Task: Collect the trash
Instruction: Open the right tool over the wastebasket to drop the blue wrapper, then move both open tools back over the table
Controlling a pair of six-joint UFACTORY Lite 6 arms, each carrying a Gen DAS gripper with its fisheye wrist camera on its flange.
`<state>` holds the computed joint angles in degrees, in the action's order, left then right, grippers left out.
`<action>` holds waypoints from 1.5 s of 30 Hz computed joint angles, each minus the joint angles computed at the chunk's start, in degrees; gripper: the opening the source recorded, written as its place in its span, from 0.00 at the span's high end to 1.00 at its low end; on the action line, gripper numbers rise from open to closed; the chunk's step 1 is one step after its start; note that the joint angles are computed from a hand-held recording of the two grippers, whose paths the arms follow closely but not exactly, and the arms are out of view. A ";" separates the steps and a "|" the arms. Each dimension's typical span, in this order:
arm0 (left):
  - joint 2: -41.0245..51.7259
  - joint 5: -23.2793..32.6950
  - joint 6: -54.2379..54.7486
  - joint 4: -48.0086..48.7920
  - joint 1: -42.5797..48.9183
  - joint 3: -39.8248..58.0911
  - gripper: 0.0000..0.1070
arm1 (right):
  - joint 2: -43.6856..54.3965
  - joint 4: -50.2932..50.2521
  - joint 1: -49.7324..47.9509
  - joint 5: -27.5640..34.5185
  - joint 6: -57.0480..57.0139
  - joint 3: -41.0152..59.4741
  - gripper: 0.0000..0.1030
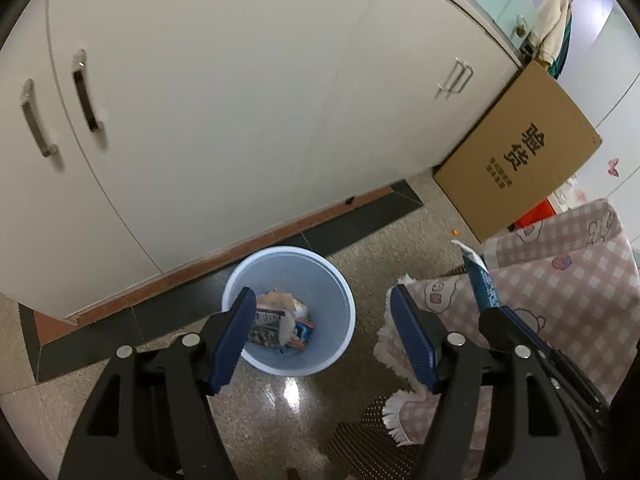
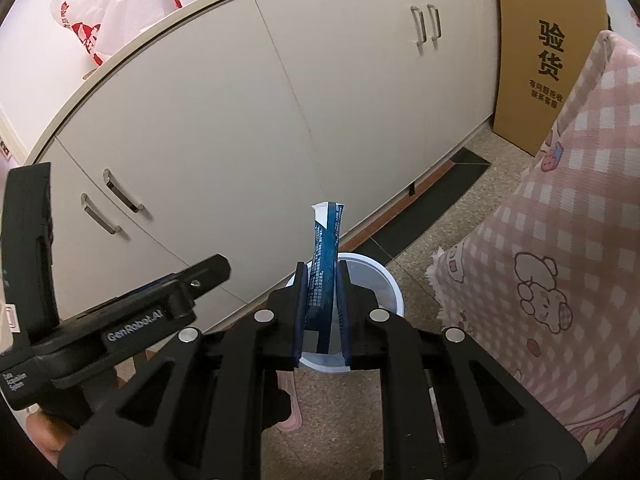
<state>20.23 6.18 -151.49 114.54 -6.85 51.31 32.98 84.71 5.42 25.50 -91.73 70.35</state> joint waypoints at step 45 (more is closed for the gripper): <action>-5.68 20.40 52.31 -61.93 -31.72 27.33 0.26 | -26.36 -12.97 -36.14 19.65 6.91 -0.81 0.51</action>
